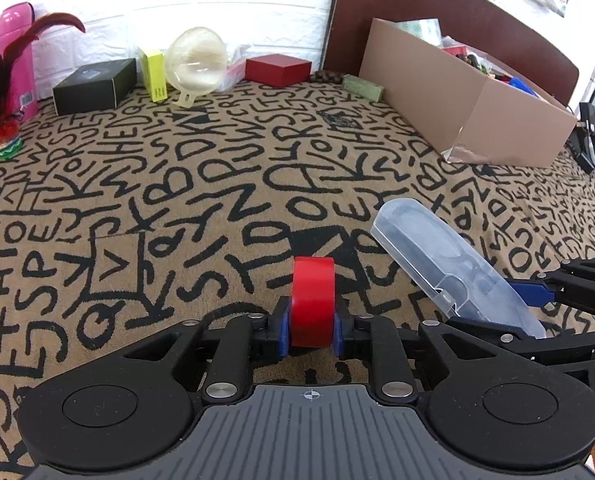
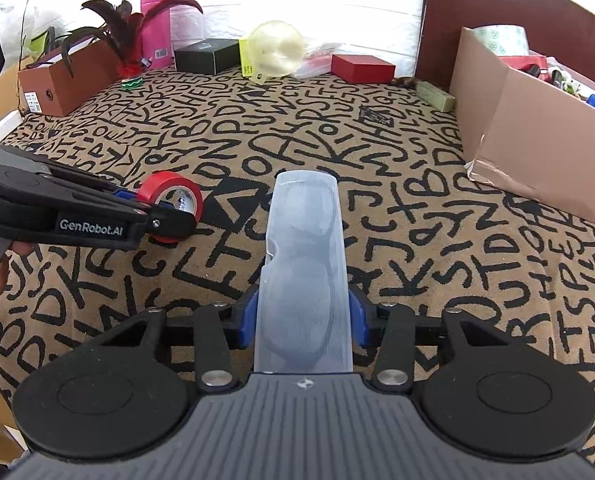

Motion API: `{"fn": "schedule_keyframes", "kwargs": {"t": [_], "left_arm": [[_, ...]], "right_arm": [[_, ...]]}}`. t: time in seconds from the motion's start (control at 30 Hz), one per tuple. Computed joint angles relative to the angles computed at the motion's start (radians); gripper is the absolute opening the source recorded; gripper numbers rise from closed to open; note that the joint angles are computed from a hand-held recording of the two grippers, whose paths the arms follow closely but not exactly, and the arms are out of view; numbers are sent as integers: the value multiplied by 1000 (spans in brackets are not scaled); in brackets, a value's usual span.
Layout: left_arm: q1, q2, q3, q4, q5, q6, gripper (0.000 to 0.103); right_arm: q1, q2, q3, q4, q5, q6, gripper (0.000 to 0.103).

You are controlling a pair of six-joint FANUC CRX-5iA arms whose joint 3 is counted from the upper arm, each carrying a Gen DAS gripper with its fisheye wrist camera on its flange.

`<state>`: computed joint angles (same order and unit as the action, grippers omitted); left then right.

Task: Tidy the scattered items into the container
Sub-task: 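Grasp the red tape roll with the left gripper while the right gripper grasps the clear glasses case, then carry the red tape and glasses case into the box and release them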

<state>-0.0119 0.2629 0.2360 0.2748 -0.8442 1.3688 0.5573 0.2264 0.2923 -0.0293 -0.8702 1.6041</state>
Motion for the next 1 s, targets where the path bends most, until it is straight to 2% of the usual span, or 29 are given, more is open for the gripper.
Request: {"fn": "schedule_keyframes", "kwargs": {"t": [0.1,0.27,0.4,0.5,0.6,0.8,1.0], "left_arm": [[0,2,2,3,-3,-5,19],[0,4,4,1,-3,0,23],[-2,7,9,-5,-6,-6,17],[-4,7,12,-10,-8,-1,17],[-4,6,12,-4,-11,7,16],[-16,6,16,29,-13,-10,16],[-45,29,70,68,-1,-46,16]], "right_arm": [[-1,2,5,-4,-6,4,50],[-3,13,18,-5,-15,0,50],[-4,17,19,-10,-11,3,50],[-10,14,16,-27,-5,8,49],[-22,10,22,-65,-15,23,49],[-91,6,70,-252,-68,56,49],[-124,-29,54,-292,-25,61,49]]}}
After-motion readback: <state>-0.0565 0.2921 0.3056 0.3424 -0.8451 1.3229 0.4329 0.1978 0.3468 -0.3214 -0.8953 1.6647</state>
